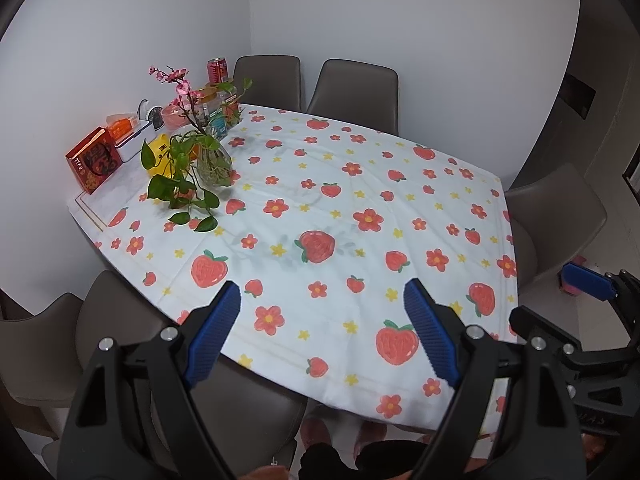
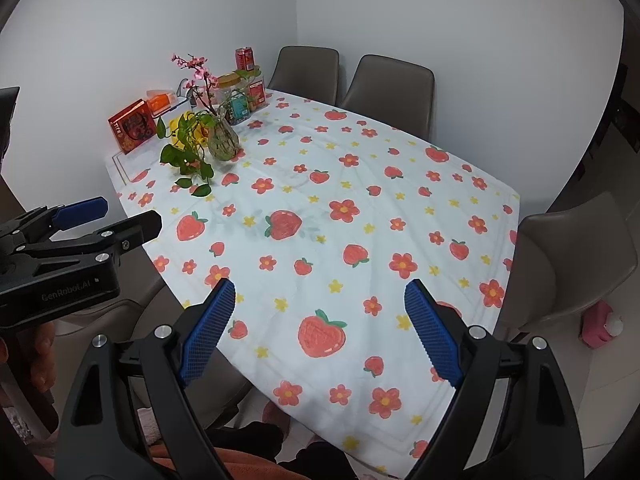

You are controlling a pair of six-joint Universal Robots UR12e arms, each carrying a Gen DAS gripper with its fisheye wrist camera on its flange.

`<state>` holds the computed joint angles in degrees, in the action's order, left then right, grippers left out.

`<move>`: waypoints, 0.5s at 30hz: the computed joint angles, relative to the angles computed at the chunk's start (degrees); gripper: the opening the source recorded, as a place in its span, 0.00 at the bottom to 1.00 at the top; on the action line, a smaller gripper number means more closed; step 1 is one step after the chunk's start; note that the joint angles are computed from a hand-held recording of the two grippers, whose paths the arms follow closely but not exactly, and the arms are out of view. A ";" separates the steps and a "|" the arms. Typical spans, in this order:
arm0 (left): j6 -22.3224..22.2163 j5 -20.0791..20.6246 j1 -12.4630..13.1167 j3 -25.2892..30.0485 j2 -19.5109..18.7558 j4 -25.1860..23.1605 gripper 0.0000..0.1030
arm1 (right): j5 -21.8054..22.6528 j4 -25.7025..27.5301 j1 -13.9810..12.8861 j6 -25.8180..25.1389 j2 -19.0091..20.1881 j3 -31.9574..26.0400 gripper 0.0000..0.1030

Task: Collect trash

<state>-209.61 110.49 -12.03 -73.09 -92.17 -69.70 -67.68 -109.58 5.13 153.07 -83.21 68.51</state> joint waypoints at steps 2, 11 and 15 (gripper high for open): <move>-0.51 0.32 -0.23 0.10 -0.07 -0.10 0.81 | 0.16 0.02 -0.15 -0.17 -0.10 0.12 0.81; -0.83 0.34 -0.51 0.21 -0.19 -0.08 0.81 | -1.02 -1.00 0.24 2.01 -0.29 0.42 0.81; -0.89 0.41 -0.53 0.32 -0.24 -0.32 0.81 | -0.95 -1.18 0.17 2.11 -0.32 0.46 0.81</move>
<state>-210.50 110.89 -12.55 -72.77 -92.40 -70.02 -68.62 -110.76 5.30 155.17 -83.52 68.97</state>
